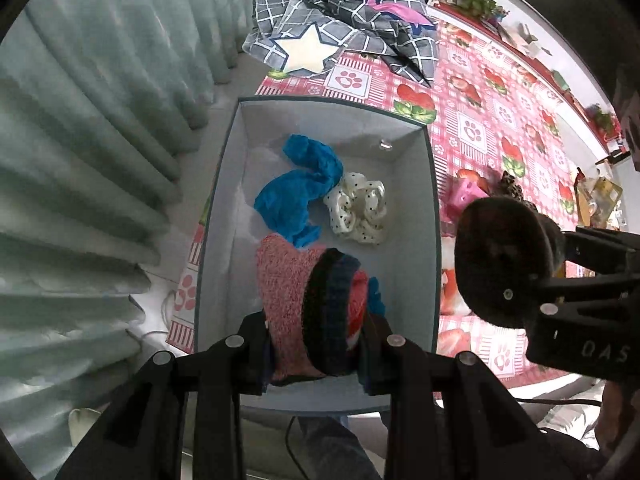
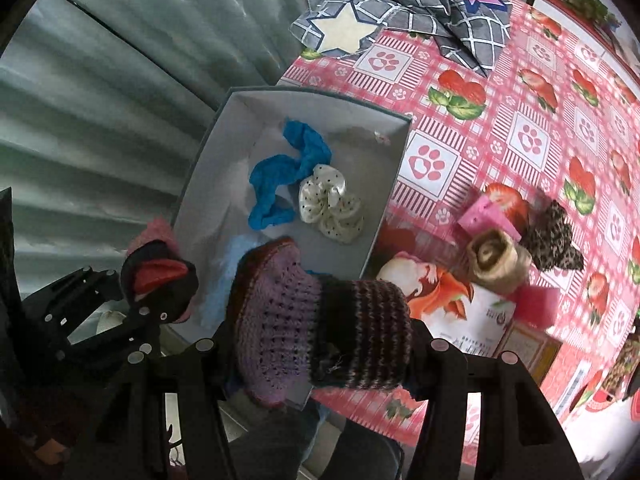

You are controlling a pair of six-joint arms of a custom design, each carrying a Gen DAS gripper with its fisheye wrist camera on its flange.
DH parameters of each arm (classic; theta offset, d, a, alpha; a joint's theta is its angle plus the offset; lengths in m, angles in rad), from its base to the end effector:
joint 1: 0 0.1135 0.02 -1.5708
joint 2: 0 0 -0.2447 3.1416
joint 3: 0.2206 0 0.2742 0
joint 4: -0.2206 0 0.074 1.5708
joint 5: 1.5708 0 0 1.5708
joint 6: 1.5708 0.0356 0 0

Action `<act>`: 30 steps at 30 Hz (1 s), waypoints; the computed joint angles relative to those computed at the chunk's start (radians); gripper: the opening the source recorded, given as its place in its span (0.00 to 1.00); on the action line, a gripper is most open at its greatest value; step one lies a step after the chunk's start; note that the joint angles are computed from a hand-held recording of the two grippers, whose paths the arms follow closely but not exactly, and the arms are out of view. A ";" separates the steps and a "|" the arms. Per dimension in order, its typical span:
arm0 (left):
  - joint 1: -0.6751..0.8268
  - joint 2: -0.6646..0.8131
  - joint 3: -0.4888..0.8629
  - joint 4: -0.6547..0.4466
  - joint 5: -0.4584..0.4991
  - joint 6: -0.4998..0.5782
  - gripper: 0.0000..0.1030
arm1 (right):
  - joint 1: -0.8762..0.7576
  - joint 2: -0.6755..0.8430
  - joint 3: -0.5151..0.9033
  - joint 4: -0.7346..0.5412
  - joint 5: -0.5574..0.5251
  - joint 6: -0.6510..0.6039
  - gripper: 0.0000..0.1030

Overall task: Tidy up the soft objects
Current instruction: 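Lift both socks and carry them over the white box, then lower both socks into the white box and open both tools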

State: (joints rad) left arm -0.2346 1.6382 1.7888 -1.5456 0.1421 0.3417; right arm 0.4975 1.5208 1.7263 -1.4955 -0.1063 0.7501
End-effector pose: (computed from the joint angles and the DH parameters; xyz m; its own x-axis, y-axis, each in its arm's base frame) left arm 0.3014 -0.0772 0.3495 -0.8171 0.5363 -0.2115 0.5604 0.8250 -0.0728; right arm 0.2511 0.1407 0.3661 -0.9589 0.2507 -0.1333 0.2095 0.9416 0.2635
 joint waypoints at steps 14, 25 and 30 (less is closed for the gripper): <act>-0.043 0.041 -0.018 0.015 -0.045 -0.115 0.34 | -0.097 0.050 -0.012 0.045 -0.084 -0.136 0.58; -0.066 0.086 -0.013 0.024 -0.065 -0.153 0.35 | -0.133 0.067 -0.039 0.068 -0.124 -0.181 0.58; -0.068 0.110 0.009 0.021 -0.072 -0.163 0.35 | -0.145 0.093 -0.018 0.063 -0.132 -0.206 0.58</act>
State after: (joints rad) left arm -0.3026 1.7487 1.7982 -1.5251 0.0706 0.1787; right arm 0.3526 1.6139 1.7079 -1.4323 -0.2382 0.5439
